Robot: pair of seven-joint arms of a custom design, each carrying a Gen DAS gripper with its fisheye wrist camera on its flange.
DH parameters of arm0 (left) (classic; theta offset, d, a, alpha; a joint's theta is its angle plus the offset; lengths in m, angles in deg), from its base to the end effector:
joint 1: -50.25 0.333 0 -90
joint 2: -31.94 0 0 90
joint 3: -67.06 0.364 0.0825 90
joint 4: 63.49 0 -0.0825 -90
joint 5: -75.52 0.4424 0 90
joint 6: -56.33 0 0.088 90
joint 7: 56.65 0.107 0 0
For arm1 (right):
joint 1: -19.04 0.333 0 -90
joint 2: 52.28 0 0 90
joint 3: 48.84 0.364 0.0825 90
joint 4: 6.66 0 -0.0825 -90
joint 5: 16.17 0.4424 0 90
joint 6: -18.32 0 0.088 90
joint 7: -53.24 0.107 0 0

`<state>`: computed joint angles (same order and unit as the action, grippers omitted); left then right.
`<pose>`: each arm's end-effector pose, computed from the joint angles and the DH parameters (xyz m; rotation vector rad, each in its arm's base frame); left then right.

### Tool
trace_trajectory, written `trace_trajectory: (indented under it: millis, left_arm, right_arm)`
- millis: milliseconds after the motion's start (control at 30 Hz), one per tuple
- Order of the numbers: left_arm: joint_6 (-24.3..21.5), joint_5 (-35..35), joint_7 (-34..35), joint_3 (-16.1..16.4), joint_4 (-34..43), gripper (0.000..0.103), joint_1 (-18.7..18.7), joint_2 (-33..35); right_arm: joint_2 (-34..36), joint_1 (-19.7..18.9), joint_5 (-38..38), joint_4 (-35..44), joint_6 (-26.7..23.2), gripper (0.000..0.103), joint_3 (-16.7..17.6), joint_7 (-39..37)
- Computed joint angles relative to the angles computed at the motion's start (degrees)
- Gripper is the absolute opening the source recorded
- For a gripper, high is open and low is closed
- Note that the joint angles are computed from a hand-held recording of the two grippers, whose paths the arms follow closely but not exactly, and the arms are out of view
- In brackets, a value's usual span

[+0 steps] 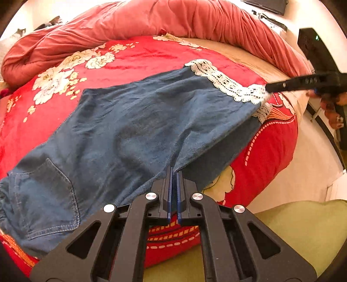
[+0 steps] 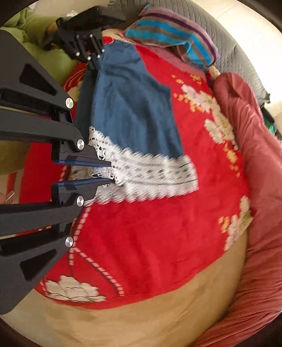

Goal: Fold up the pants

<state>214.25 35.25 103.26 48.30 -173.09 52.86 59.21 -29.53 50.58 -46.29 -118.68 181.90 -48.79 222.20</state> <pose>0.7004 -0.1559 0.2895 -1.0388 2.6605 -0.8745 0.5927 0.3964 0.3273 -1.4837 2.1405 -0.2384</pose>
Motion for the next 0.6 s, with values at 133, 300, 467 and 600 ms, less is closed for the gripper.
trace_trajectory:
  millis: [133, 300, 467, 600]
  left_arm:
    - [0.73, 1.93, -1.34, 0.91, -0.69, 0.001, -1.24, -0.28]
    - [0.72, 5.68, -4.32, 2.16, -0.7, 0.001, -2.81, 0.37]
    - [0.96, 6.66, -5.26, 1.49, -0.73, 0.001, -2.16, 0.58]
    - [1.06, 7.02, -5.23, 1.14, -0.81, 0.001, -1.76, 0.57]
  right_arm:
    - [-0.34, 0.42, -0.22, -0.75, -1.22, 0.004, -0.27, 0.41]
    - [-1.37, -0.53, -0.66, -2.92, 0.29, 0.005, 0.05, 1.49]
    - [-0.98, 1.07, -3.37, -3.6, 6.68, 0.027, -2.45, 4.04]
    - [1.19, -1.11, -0.32, -1.28, 5.03, 0.026, 0.34, -1.57]
